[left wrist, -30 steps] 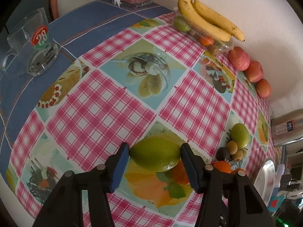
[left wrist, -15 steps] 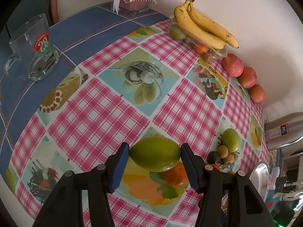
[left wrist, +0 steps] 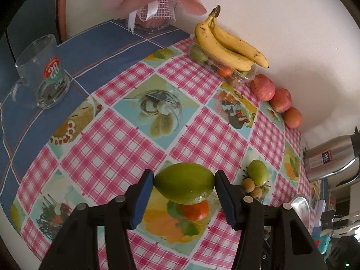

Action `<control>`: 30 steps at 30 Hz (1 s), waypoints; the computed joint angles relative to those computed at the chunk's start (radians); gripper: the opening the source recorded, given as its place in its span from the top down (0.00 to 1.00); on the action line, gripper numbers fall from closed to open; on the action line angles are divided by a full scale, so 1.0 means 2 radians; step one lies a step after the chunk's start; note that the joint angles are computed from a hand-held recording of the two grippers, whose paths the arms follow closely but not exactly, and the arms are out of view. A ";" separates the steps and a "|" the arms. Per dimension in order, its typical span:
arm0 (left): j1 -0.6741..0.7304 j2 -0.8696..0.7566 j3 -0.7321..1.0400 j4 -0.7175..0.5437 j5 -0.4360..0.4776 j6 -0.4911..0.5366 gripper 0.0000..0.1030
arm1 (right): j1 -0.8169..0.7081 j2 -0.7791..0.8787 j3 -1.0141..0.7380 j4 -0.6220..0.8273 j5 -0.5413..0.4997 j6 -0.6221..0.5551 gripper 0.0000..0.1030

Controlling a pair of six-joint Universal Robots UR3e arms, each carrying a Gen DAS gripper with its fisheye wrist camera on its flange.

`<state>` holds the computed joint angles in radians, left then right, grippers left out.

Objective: Organize fruits
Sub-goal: 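Carry both fruits over the steel basin and open both tools to drop them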

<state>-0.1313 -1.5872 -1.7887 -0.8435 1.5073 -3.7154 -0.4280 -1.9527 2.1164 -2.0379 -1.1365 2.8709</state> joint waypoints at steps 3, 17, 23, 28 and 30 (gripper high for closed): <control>-0.009 -0.007 0.009 -0.003 0.001 0.001 0.43 | -0.019 -0.004 0.002 0.008 0.003 -0.007 0.74; -0.084 -0.082 0.081 -0.002 -0.048 -0.005 0.43 | -0.176 -0.013 0.005 0.035 -0.017 -0.047 0.74; -0.124 -0.137 0.133 0.001 -0.085 -0.009 0.43 | -0.246 -0.025 0.006 0.058 -0.011 -0.077 0.74; -0.175 -0.198 0.224 -0.030 -0.076 0.003 0.43 | -0.289 -0.029 0.004 0.071 -0.004 -0.092 0.74; -0.194 -0.219 0.260 -0.043 -0.071 0.012 0.43 | -0.312 -0.045 0.005 0.076 -0.002 -0.097 0.74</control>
<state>-0.5197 -2.0248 -1.2691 -0.9299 1.3643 -3.6923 -1.0524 -2.0422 2.1269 -1.8862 -1.1411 2.6765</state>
